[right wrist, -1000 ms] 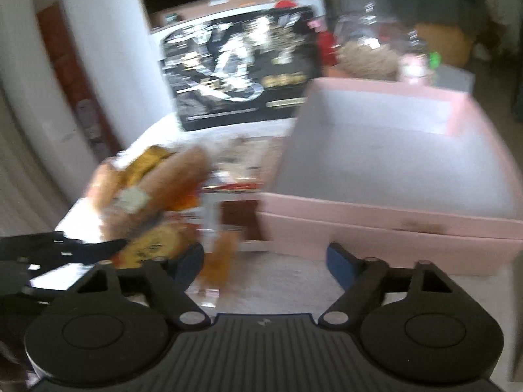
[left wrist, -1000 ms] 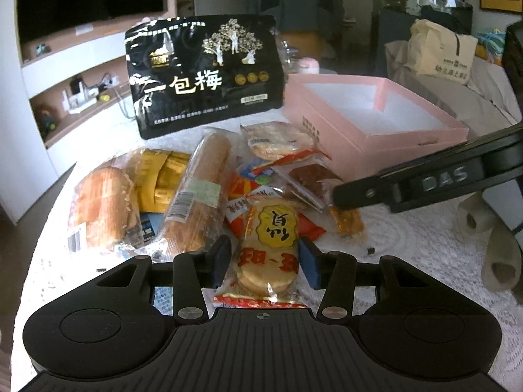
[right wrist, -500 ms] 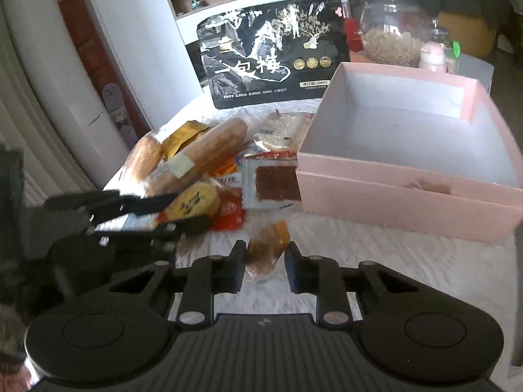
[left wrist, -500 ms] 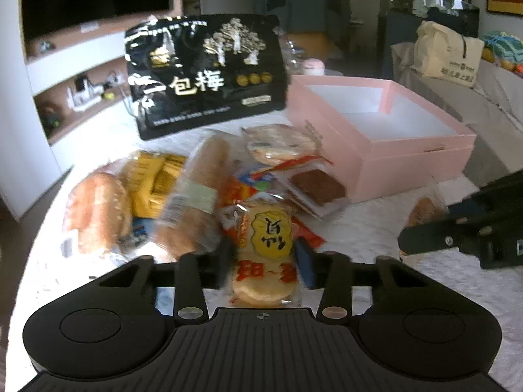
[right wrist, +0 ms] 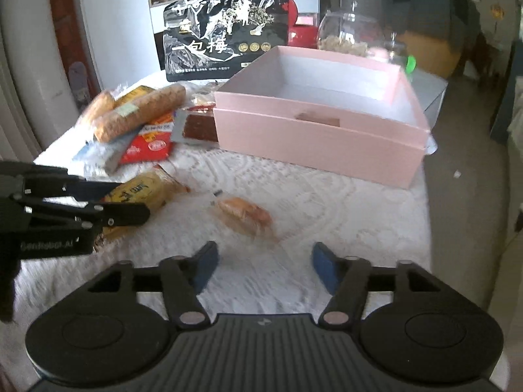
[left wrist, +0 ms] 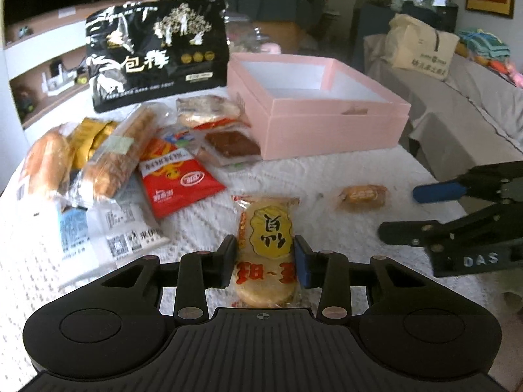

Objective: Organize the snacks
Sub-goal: 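Grasp the small orange snack strip with the right gripper while the left holds the cracker packet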

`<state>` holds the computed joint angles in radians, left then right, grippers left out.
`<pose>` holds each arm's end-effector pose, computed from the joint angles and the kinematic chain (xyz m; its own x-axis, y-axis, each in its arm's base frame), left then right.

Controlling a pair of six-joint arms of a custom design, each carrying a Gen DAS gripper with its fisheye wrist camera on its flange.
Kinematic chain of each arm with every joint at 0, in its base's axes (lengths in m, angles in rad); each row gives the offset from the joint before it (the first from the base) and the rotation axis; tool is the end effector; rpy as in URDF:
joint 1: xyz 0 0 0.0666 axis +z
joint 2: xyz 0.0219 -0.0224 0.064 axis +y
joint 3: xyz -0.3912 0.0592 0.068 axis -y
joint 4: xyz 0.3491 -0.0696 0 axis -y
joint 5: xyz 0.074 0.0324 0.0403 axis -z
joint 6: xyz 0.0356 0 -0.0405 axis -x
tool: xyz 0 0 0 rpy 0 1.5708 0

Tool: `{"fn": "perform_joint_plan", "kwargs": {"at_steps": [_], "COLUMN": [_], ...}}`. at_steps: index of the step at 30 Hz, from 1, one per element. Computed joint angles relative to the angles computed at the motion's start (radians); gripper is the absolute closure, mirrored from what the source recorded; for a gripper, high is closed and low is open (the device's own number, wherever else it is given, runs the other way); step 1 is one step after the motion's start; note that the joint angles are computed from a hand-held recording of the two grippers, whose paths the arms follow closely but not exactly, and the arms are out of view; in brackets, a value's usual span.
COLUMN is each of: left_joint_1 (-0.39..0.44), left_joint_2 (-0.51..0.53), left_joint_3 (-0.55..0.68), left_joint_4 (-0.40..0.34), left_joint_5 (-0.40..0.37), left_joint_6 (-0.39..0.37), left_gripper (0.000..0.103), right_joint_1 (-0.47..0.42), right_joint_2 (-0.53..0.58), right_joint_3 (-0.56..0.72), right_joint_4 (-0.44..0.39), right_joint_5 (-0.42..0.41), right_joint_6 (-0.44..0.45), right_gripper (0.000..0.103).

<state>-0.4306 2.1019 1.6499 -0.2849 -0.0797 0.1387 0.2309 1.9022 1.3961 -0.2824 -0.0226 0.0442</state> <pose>0.6132 -0.2790 0.2073 -0.6549 0.1492 -0.7408 0.2746 0.9603 -0.0494 0.5800 0.1368 0.2313 -0.6790 -0.2050 -0.7049 -0.2746 0.9614 -0.0151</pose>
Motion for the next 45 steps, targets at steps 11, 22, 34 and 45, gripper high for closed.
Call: {"fn": "perform_joint_plan", "kwargs": {"at_steps": [11,22,34,45], "left_joint_1": [0.001,0.000,0.002,-0.009], "left_joint_2": [-0.003,-0.003,-0.002,-0.006], "left_joint_3": [-0.004,-0.007,-0.003,-0.007], "left_joint_4": [-0.008,-0.001,-0.011,-0.005], "left_joint_5": [0.000,-0.005,0.004,-0.017], "left_joint_6": [0.023,0.020,0.018,0.016], "left_gripper": [0.060,0.058,0.058,0.063], "right_joint_1": [-0.004,0.006,0.035,-0.004], "right_joint_2": [0.047,0.040,0.098,-0.003], "right_joint_3": [0.090,0.095,0.189,0.066], "right_joint_4": [-0.023,-0.049,-0.131,-0.074], "right_joint_5": [-0.042,-0.133,-0.098,-0.060], "right_joint_6": [-0.004,0.012,0.037,0.047], "right_gripper": [0.032,0.050,0.083,0.083]}}
